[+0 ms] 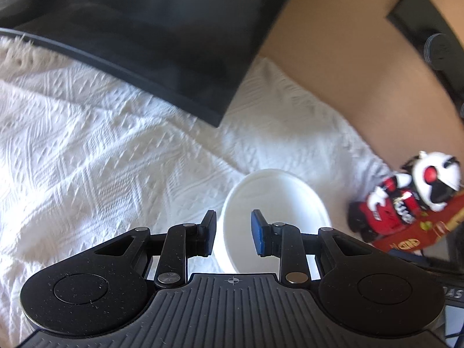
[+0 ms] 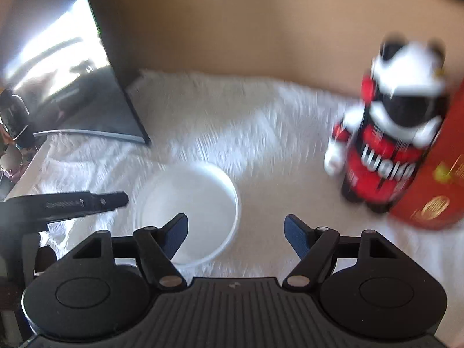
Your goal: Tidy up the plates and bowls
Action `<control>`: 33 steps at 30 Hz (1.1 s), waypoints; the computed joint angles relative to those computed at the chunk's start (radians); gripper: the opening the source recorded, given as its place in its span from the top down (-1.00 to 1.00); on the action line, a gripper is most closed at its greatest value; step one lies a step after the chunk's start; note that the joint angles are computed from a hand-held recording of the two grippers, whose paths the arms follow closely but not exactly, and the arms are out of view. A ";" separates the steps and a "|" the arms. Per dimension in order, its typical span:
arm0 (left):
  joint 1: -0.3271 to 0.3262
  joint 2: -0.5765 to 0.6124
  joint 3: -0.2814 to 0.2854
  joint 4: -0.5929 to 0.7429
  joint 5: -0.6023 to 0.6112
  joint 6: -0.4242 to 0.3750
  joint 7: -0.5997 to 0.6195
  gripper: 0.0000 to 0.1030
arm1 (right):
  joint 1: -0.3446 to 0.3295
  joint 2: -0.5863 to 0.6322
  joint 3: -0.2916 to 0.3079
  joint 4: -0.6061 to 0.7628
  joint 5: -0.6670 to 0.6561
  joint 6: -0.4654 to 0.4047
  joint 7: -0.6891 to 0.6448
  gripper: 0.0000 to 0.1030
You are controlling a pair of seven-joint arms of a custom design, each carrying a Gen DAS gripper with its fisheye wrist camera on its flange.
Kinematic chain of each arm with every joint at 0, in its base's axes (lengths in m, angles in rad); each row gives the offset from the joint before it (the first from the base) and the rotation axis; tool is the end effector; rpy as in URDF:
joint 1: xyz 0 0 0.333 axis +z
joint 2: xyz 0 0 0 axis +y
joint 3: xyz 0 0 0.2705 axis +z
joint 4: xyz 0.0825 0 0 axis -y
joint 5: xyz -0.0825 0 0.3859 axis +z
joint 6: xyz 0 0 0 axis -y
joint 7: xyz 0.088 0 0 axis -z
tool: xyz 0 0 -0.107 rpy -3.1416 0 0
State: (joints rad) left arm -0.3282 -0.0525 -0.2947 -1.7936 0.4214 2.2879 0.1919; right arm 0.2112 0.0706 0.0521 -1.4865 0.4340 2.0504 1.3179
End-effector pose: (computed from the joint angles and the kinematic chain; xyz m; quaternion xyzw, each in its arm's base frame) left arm 0.4860 -0.3419 0.5785 -0.8271 0.4569 -0.2981 0.1354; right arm 0.5874 0.1808 0.6374 -0.7928 0.5197 -0.0176 0.3180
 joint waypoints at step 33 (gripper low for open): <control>-0.163 0.541 0.022 0.567 -0.329 -0.042 0.381 0.38 | -0.125 0.052 -0.056 -0.050 -0.027 -0.139 0.000 0.62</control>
